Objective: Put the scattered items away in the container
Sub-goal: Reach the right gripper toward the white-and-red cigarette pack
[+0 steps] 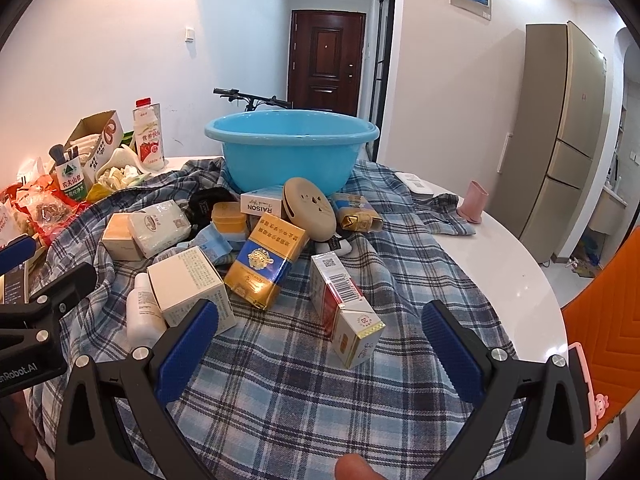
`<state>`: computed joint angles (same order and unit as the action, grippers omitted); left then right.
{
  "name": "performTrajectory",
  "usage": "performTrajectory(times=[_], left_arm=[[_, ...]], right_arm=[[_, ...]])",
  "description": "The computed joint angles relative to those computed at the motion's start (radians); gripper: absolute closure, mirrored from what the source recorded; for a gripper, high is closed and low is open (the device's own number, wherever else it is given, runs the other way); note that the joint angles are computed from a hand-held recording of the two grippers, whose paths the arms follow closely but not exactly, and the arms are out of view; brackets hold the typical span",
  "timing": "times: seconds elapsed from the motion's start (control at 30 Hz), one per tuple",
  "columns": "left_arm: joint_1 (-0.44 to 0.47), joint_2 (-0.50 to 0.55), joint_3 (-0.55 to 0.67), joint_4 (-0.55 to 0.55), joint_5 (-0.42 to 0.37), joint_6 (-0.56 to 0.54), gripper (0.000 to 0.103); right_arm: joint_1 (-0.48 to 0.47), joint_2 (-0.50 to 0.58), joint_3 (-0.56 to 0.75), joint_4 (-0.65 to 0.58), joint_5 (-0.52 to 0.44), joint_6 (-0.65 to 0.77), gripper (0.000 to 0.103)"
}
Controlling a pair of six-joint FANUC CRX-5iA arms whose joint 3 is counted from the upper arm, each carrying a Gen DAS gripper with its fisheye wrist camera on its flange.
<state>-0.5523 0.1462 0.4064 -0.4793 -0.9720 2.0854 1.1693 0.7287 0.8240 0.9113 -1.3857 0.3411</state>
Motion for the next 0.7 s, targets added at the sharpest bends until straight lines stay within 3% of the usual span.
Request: performTrajectory(times=[0.7], left_arm=[[0.001,0.01,0.0,0.002,0.001,0.002,0.0]], right_arm=[[-0.006,0.002,-0.004,-0.01,0.006,0.026,0.0]])
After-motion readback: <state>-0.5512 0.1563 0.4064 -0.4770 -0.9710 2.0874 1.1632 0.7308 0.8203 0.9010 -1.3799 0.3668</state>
